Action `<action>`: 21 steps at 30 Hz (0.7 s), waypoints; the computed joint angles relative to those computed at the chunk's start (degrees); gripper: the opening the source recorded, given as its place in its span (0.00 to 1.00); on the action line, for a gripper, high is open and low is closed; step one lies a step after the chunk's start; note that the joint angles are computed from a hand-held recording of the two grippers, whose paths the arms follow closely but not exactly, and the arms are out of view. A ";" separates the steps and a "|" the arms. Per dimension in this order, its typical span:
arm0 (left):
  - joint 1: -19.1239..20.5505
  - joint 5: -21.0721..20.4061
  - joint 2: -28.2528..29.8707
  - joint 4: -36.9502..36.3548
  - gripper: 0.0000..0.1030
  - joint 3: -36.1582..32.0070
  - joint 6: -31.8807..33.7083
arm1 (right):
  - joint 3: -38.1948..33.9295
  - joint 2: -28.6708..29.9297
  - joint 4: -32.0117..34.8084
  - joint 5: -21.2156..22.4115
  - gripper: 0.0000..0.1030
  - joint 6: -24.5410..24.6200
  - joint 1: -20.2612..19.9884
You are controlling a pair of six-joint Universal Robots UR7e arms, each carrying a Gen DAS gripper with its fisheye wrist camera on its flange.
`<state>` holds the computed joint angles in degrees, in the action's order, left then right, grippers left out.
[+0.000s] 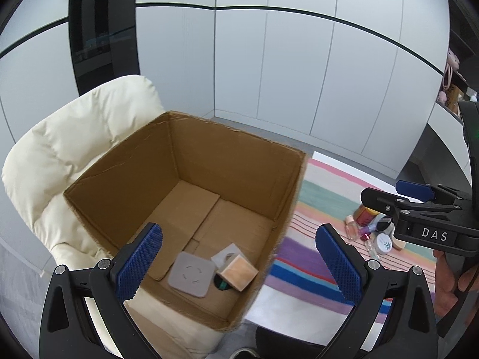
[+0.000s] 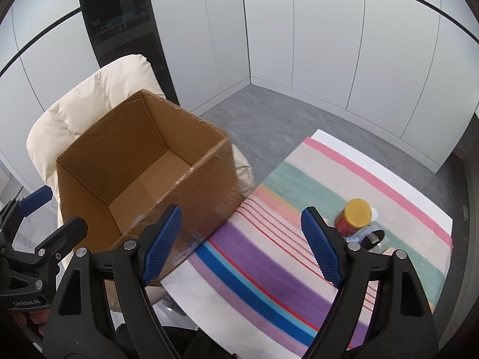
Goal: Organize objects
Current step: 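Move both tools back over the cosmetics on the rug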
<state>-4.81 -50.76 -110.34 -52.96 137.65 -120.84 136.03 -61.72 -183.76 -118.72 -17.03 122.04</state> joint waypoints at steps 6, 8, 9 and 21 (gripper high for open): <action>2.39 2.49 2.44 -5.24 0.99 0.39 3.76 | 1.08 -2.34 -0.32 -0.74 0.82 -1.46 -1.53; 3.18 3.15 3.18 -7.01 0.99 0.58 4.92 | 1.43 -2.88 -0.56 -1.09 0.81 -1.99 -2.02; 3.38 3.37 3.43 -7.61 0.99 0.64 5.32 | 1.51 -3.01 -0.63 -1.29 0.81 -2.17 -2.17; 7.42 7.42 7.84 -18.50 0.99 1.21 12.77 | 3.56 -7.03 -0.48 -1.93 0.81 -4.23 -5.41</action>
<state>2.62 -43.35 -102.50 -71.46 138.87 -108.06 139.60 -68.75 -184.25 -120.65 -21.26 116.63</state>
